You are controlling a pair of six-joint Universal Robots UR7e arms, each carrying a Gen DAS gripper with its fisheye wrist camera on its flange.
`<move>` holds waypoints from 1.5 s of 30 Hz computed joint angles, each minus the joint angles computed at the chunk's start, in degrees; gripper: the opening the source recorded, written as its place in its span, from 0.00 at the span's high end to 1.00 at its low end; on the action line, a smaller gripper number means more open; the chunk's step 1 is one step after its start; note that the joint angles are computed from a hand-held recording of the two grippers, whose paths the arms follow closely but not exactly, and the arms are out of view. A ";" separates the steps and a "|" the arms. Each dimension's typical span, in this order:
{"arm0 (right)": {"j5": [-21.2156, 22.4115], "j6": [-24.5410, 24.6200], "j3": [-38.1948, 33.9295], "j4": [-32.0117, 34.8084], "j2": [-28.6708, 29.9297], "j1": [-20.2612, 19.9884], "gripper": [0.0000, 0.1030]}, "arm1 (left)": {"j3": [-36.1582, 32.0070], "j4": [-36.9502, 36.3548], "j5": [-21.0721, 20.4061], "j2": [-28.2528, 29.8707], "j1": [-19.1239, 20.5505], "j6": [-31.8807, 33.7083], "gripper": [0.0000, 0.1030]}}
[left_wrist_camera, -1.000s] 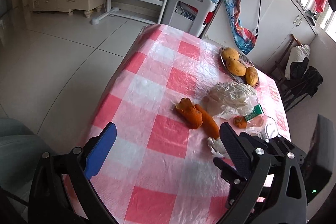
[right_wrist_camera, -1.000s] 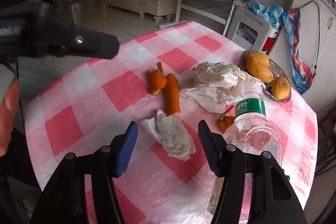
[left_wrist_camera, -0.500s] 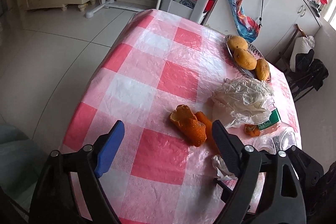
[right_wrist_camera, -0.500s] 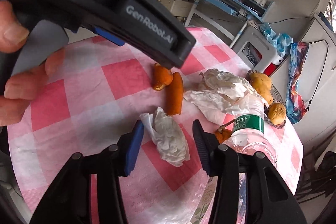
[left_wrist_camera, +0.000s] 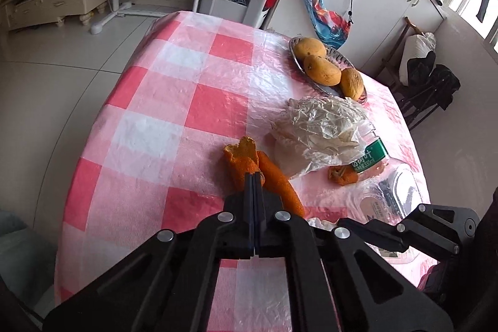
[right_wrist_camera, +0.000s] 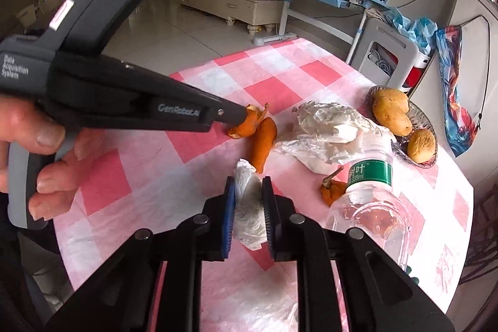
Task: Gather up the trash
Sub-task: 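Close the right tool on the crumpled white tissue, then grasp the orange carrot piece with the left tool while the right tool holds the tissue, then carry the tissue and carrot over the yellow basin and open both tools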
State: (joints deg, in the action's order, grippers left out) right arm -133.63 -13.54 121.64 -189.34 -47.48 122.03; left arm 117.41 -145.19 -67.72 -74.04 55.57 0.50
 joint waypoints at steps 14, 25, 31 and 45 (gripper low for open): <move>6.23 8.90 4.68 -3.70 -4.86 0.13 0.83 | 0.28 -1.43 -0.93 1.42 0.45 -5.71 0.65; 7.76 9.39 5.37 -3.74 -5.43 -0.12 0.83 | 0.58 -3.65 0.43 1.35 0.60 -5.84 0.85; 10.52 10.32 6.22 -6.18 -5.74 0.53 0.83 | 3.91 -3.59 0.81 -5.23 -0.30 -6.24 0.85; 11.90 25.44 14.98 -18.93 -3.88 7.36 0.83 | 16.60 2.75 -1.24 -25.08 -4.12 -7.64 0.85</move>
